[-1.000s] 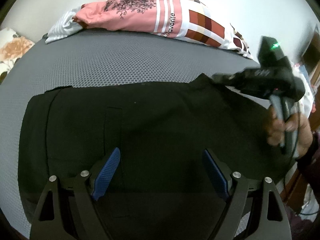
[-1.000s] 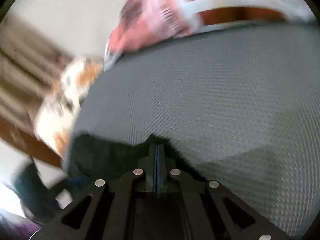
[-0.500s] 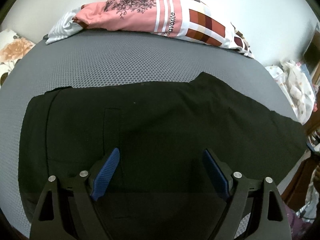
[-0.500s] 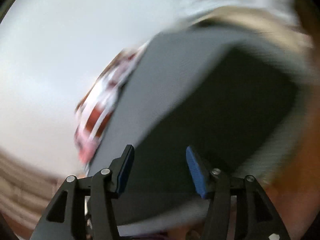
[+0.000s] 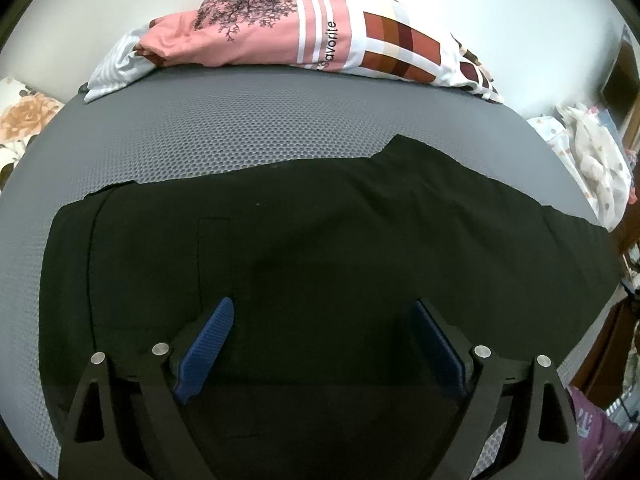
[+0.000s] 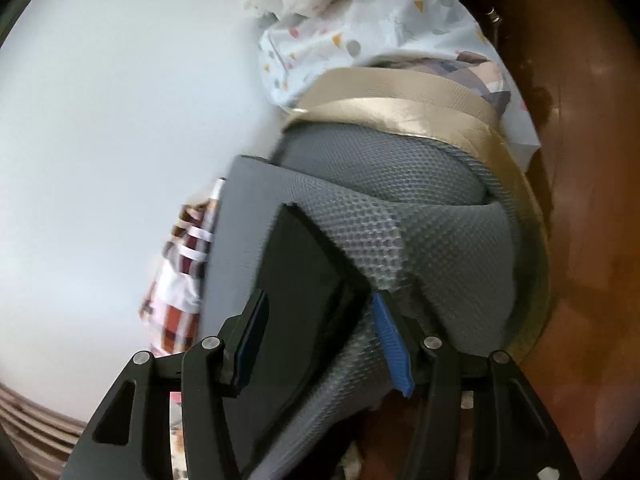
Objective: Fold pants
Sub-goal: 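Press the folded black trousers flat with the left gripper while the right gripper adjusts the leg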
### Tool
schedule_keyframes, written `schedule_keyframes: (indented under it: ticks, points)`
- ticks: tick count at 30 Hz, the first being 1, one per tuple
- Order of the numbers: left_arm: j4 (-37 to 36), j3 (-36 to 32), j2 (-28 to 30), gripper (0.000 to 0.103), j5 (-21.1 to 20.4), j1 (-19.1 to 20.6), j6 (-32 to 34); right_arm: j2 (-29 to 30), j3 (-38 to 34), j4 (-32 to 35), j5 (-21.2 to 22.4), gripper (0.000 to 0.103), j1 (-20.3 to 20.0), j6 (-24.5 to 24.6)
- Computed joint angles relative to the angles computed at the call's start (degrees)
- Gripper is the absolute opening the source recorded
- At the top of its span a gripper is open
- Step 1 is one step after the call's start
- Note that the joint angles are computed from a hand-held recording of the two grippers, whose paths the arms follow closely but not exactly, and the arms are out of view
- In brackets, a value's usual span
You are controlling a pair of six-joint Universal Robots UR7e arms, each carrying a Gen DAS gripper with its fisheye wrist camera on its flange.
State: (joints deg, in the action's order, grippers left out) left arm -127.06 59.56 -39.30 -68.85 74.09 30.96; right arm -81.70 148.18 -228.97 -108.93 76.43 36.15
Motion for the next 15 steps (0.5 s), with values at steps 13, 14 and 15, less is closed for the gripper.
schedule_keyframes:
  ticks: [13,14,15]
  points:
    - [1.05,-0.39,-0.14,0.09,-0.85,0.15,-0.91,3.82,-2.39,-1.67,7.9,0.051,-2.13,-0.55]
    - [0.89,-0.3,-0.17,0.09,-0.82,0.14,-0.88,4.43,-2.44,-3.14,8.85,0.053,-2.66,0.05]
    - [0.72,-0.19,-0.19,0.09,-0.77,0.12,-0.74,4.81,-2.7,-3.6,9.11,0.053,-2.75,0.4]
